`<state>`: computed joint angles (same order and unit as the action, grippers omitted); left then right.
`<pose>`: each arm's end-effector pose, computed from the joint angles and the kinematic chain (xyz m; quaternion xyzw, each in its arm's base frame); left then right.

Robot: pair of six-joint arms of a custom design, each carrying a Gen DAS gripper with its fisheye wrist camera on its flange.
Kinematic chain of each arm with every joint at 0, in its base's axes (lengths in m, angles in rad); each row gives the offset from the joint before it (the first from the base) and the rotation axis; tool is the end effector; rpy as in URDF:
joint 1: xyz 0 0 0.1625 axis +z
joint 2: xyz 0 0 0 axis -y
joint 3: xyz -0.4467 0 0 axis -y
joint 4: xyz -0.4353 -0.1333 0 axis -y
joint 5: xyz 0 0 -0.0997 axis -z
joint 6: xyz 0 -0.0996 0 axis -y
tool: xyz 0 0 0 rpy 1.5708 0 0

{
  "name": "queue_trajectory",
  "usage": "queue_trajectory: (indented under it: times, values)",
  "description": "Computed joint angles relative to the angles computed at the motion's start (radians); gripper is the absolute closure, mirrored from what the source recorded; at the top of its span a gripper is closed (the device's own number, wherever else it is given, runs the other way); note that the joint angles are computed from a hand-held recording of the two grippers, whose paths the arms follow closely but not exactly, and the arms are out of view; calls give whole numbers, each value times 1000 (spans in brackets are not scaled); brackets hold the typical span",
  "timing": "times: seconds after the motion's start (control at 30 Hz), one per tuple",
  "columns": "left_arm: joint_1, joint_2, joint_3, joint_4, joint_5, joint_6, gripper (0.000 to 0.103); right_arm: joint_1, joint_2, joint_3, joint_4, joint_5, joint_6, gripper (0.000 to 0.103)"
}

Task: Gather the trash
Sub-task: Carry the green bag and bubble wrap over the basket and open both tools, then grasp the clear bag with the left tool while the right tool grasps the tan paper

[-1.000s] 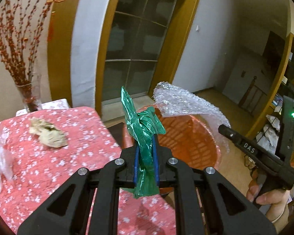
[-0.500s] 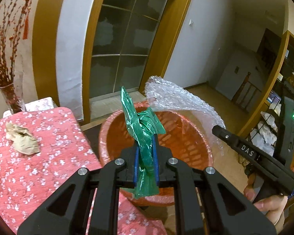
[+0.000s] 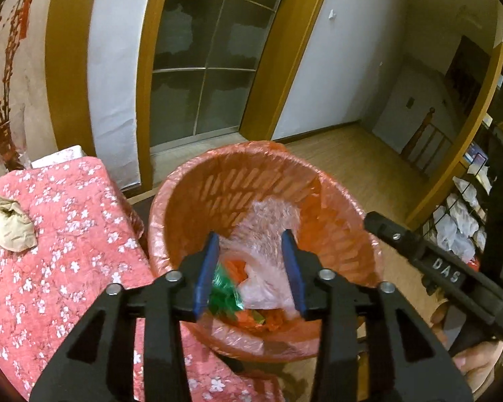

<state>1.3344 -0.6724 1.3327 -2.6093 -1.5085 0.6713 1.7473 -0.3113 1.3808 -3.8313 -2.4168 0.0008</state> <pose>-0.0570 -0.8324 0.1182 0.4251 0.8849 -0.1769 0.0704 0.1865 -0.7110 -0.0143 -0.1631 -0.7722 0.5396 0.2932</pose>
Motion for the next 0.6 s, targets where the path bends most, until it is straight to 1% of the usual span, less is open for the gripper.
queue_trajectory:
  times: [0.13,0.27,0.33,0.4,0.5,0.53,0.6]
  values:
    - [6,-14,11,-31,17,12,55,4,4,2,-13,-22,-6,69]
    - [15,-32,26,-86,41,29,51,18,27,-35,6,-37,-27,63]
    - [25,-43,27,-119,59,40,48,23,34,-47,12,-35,-39,58]
    - [34,-51,28,-153,83,50,43,28,47,-70,25,-29,-50,52]
    - [54,-62,14,-205,116,66,41,39,73,-119,68,-15,-66,46]
    - [64,-63,2,-227,128,70,38,44,82,-138,85,-10,-71,45]
    - [79,-62,-21,-262,148,75,34,52,103,-178,121,3,-83,39]
